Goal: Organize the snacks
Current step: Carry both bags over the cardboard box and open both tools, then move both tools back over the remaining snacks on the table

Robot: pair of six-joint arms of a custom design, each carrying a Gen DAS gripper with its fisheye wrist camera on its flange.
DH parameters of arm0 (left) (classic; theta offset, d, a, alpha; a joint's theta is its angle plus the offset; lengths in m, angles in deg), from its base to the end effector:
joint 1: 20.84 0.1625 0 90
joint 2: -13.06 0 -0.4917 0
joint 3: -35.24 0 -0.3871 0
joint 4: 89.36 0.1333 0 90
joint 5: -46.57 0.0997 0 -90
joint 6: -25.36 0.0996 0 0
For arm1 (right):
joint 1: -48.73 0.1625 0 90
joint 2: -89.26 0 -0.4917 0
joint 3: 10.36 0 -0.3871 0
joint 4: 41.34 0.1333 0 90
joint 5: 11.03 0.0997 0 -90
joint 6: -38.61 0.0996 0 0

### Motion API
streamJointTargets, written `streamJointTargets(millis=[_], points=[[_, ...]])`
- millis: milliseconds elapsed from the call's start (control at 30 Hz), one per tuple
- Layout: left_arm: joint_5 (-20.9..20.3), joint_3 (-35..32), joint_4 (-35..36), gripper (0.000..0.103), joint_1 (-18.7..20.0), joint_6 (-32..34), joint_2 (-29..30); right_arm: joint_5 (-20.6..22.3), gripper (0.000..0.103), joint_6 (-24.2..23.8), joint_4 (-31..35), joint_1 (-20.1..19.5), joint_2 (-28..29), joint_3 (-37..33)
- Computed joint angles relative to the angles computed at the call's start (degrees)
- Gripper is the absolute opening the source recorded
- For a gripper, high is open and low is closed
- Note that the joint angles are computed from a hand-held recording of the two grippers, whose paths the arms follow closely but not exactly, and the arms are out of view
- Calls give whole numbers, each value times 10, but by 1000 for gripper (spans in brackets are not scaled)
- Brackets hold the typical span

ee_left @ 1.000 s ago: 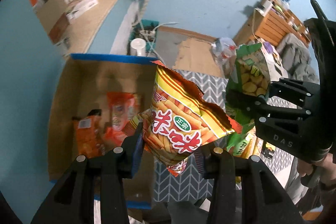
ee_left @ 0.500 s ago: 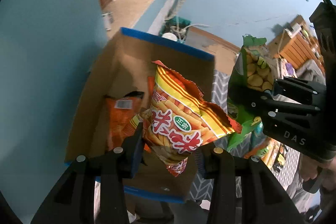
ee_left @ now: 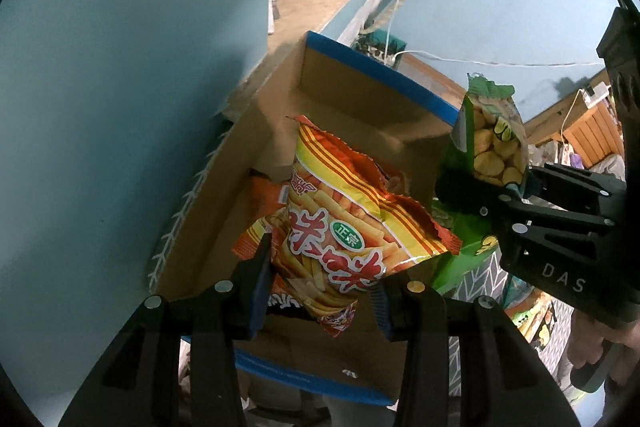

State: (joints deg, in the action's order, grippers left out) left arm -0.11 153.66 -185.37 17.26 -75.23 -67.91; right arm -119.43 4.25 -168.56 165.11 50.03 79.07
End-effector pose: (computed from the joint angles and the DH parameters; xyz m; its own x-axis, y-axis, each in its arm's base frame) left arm -0.2153 -0.4251 0.2989 -0.6292 -0.6633 -0.4051 -0.2878 0.6831 -0.6712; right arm 0.4043 -0.5860 0.0616 -0.4314 -0.8932 0.1271 -0.8194 0.4468 0.3590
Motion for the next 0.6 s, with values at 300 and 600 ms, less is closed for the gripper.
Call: streamJointTargets(millis=[300,600], points=[[0,-11,32,64,-2,-18,1,-11,55,20,4,1,11,-18],[3,-21,32,70,-8,-6,4,-22,65,36,5,-8,-10,-21]])
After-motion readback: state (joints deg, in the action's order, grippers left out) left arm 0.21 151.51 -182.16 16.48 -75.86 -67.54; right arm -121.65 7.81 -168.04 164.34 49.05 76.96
